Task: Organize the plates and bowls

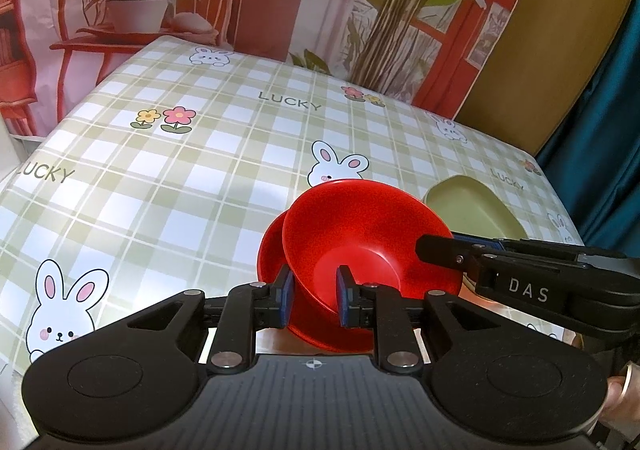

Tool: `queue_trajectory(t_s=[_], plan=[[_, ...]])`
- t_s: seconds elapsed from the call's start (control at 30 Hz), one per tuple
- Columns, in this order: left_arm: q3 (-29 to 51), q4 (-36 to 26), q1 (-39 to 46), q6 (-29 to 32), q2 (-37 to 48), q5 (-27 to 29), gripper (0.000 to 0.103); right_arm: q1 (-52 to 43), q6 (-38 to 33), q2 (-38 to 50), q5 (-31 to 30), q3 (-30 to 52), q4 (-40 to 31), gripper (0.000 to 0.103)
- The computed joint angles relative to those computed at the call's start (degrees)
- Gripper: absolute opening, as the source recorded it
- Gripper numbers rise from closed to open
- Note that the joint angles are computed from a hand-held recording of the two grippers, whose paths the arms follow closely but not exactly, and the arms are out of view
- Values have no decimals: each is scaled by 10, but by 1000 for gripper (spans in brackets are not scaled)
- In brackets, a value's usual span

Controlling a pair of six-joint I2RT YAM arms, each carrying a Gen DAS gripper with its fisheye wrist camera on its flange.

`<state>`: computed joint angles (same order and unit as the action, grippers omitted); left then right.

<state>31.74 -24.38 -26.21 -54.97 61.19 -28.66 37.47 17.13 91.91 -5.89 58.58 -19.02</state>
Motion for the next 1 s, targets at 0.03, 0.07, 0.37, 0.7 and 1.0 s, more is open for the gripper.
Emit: queue_trajectory(t_s=[0.03,0.07,0.37,0.7,1.0], plan=[[-1,0,0,-1,-1,0,22,2,2,0,1,1,-2,12],[-1,0,0,-2,-3,0,22,2,1,0,1,1,-3,12],[-4,-6,3,-21,0,0,22,12,-4,10,2,6,-7,12],[-5,-4,6,-37,-1,5,25,16,-6,13,4,6,-10,13],[-10,-15,0,-59,-15,-19,44,14,-6,4,5,-10,5,15]])
